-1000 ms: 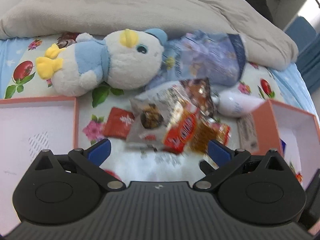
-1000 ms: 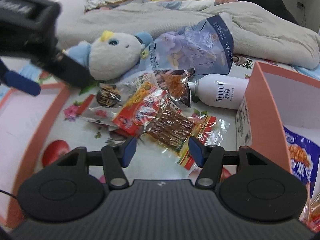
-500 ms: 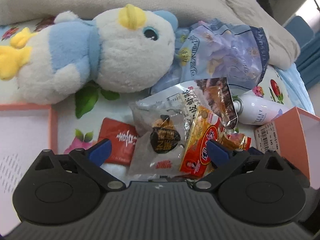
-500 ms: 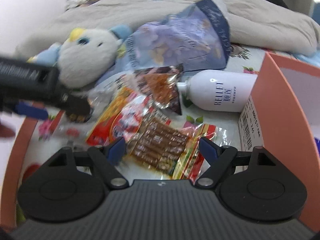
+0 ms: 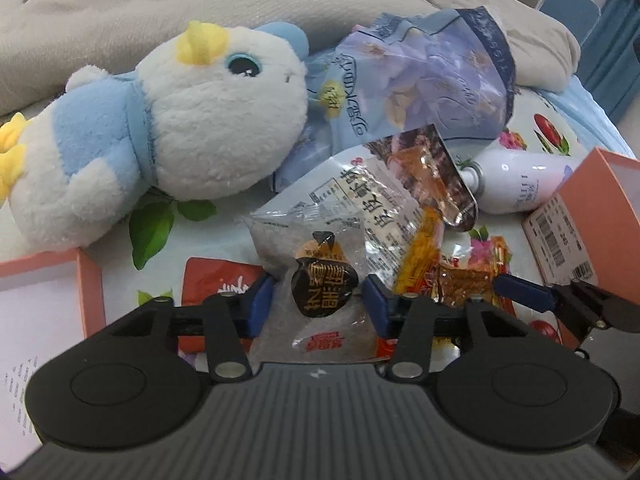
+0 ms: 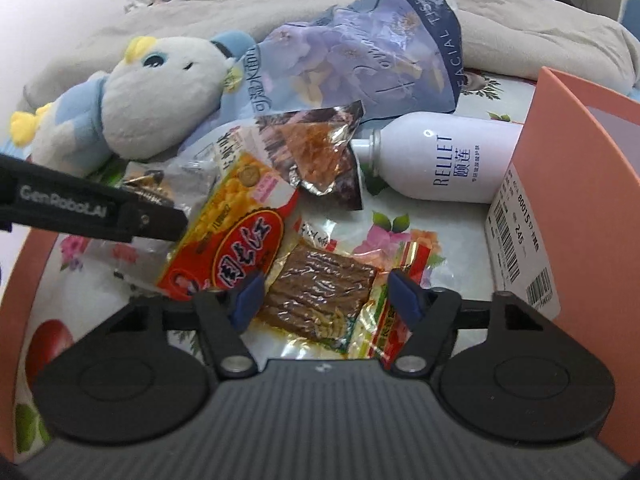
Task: Organize snacks
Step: 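Grasp the clear black-labelled snack bag with the left tool while the right tool grasps a brown spicy-strip packet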
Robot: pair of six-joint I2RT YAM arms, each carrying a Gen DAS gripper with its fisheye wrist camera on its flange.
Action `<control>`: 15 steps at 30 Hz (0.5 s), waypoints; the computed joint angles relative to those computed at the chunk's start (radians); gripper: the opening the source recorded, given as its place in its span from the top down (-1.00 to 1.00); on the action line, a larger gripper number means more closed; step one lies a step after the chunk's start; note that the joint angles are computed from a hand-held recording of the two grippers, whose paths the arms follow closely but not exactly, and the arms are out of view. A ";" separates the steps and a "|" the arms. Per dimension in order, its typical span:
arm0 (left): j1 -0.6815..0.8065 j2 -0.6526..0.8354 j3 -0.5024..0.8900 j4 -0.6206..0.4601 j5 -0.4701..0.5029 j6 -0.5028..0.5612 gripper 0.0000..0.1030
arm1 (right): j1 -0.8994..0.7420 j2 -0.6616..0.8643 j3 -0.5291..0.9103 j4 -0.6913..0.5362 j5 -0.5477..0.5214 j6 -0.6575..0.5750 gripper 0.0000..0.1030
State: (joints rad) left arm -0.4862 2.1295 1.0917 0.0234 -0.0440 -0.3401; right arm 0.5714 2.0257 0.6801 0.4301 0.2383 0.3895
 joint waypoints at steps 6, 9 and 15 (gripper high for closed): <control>-0.025 -0.061 -0.065 -0.004 -0.011 -0.029 0.09 | 0.021 -0.044 -0.046 -0.018 -0.009 -0.001 -0.18; -0.041 -0.103 -0.121 0.001 -0.026 -0.065 0.12 | 0.046 -0.082 -0.100 -0.017 -0.009 0.005 -0.17; -0.101 -0.214 -0.251 0.013 -0.078 -0.114 0.12 | 0.134 -0.186 -0.223 -0.031 0.006 0.059 -0.13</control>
State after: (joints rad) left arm -0.5877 1.9151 0.8405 0.0361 -0.1215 -0.4542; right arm 0.7058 1.8396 0.4575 0.3994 0.2440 0.4484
